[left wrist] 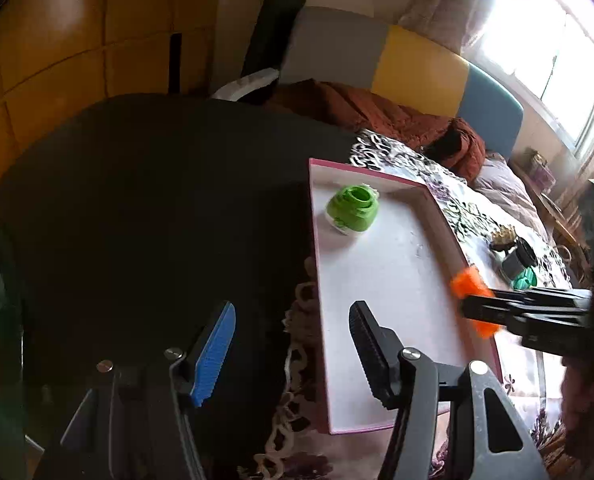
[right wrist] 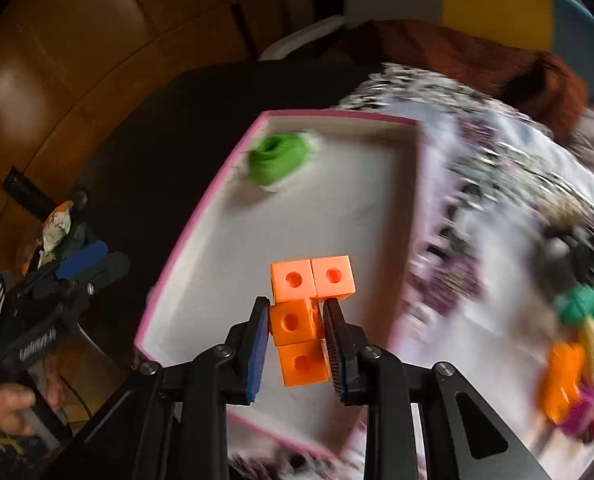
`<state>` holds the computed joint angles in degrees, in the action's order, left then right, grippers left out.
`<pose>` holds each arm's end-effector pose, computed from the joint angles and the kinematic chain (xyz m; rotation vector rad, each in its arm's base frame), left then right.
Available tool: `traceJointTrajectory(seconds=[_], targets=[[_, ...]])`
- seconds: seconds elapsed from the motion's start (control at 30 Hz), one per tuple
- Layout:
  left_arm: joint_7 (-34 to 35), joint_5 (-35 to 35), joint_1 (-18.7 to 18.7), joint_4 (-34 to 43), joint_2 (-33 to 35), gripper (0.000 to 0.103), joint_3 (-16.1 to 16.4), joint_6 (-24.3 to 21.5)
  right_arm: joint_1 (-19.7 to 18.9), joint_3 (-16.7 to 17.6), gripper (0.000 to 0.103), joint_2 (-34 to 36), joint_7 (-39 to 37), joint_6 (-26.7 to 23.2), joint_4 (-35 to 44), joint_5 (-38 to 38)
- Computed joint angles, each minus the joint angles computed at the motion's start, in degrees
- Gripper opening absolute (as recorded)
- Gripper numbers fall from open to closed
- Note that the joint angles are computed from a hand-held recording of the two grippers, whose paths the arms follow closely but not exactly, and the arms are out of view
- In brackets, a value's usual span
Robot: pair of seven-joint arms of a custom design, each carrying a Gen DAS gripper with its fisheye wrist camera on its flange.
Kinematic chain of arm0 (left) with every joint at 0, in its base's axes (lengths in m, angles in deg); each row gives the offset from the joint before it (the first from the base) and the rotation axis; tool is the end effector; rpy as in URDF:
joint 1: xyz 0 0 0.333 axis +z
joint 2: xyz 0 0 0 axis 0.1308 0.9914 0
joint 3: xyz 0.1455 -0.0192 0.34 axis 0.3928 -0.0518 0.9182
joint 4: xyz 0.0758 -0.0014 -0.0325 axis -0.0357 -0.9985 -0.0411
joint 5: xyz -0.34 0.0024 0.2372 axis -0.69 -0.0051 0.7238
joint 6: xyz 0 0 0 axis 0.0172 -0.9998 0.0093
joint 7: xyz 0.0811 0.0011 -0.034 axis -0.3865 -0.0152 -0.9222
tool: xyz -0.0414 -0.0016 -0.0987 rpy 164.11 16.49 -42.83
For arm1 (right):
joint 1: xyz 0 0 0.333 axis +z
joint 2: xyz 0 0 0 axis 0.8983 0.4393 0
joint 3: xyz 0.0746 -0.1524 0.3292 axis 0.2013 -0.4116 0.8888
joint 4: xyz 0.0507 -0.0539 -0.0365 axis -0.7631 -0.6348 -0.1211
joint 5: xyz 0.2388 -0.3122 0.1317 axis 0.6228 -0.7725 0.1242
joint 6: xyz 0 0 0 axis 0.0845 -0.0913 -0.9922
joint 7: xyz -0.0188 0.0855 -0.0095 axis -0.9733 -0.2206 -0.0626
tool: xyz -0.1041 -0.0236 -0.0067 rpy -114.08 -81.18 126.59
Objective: Organize rigid objects
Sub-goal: 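Carry the orange cube stack into the tray and open the right tool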
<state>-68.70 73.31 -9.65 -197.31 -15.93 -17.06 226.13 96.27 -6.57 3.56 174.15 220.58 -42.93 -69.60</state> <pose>0.4713 -0.3022 0.3553 -2.1322 1.5018 -0.7916 0.5830 0.4724 0.3562 -2.2917 1.2897 -0.0169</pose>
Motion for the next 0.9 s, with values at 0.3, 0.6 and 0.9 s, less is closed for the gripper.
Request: traceJointTrajectory(seconds=[0.3, 0.6, 0.9], targets=[[-0.7, -1.07, 1.27, -1.88, -0.57, 0.06, 0.38, 1.46, 4.94, -2.11, 0.029, 14.66, 4.33, -10.1, 22.08, -3.38], [-0.52, -1.15, 1.4, -1.98, -0.07, 0.06, 0.63, 2.85, 4.77, -1.28, 0.051, 18.06, 5.44, -8.68, 25.76, -2.58], [2.42, -2.99, 0.32, -1.25, -0.98, 0.06, -0.16, -0.3, 2.35, 1.04, 0.065, 12.45, 2.99, -1.76, 16.25, 1.08]])
